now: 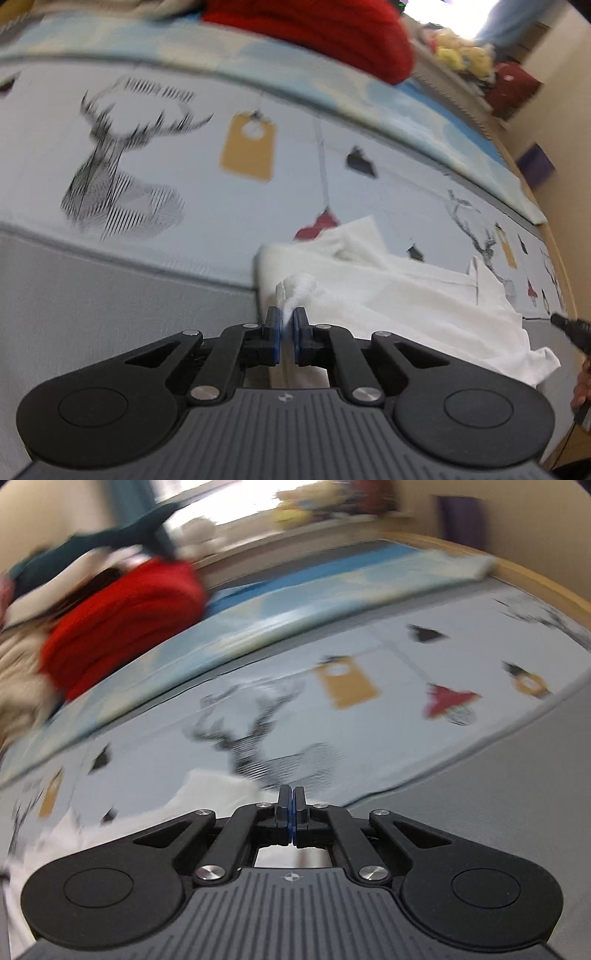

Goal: Fold small clothes

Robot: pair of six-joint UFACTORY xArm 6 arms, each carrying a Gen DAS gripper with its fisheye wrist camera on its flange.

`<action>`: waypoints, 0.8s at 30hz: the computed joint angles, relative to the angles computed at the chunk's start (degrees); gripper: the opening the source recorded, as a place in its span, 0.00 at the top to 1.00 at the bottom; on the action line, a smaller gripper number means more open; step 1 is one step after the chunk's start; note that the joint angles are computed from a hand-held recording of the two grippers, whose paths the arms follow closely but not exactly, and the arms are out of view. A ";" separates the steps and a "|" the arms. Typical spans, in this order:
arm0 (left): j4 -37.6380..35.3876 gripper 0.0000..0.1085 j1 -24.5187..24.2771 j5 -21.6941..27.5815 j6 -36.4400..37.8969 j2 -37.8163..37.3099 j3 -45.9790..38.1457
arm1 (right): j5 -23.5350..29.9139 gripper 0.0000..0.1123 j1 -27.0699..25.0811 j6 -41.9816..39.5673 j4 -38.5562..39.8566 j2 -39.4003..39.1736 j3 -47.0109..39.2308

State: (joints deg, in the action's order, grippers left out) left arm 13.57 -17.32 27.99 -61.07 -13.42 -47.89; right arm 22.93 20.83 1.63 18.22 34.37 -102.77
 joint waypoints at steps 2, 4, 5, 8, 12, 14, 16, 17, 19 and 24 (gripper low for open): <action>-4.70 0.92 0.22 0.40 3.32 0.22 0.10 | 2.09 0.97 -0.97 1.32 0.75 0.17 -0.69; -5.12 0.88 0.14 0.98 4.14 0.60 -0.42 | 7.51 0.94 -1.79 -6.33 7.64 0.52 -2.45; -5.65 0.82 0.12 0.81 4.60 0.78 -0.47 | 10.04 0.84 -1.98 -10.10 9.09 0.60 -3.18; -8.09 0.76 0.10 0.15 6.52 1.18 -0.41 | 11.35 0.65 -1.66 -17.83 5.65 -1.26 -0.89; -9.50 0.72 0.18 0.12 7.52 1.58 -0.44 | 12.87 0.65 -1.92 -25.33 4.22 -3.67 2.44; -9.84 0.72 0.16 0.41 7.90 2.00 -0.71 | 12.62 0.65 -2.19 -28.55 4.21 -5.00 4.54; -9.34 0.72 0.15 0.84 7.80 2.67 -1.29 | 12.96 0.65 -2.46 -30.31 4.46 -5.86 5.81; -9.11 0.72 0.14 0.94 7.64 3.03 -1.61 | 12.83 0.65 -2.58 -32.09 5.34 -6.51 6.81; -8.36 0.68 0.07 1.22 6.92 3.47 -2.07 | 11.90 0.65 -2.30 -35.54 6.17 -7.47 8.43; -7.11 0.66 -0.09 1.60 6.26 3.94 -2.67 | 7.60 0.65 0.02 -44.69 7.50 -8.86 11.59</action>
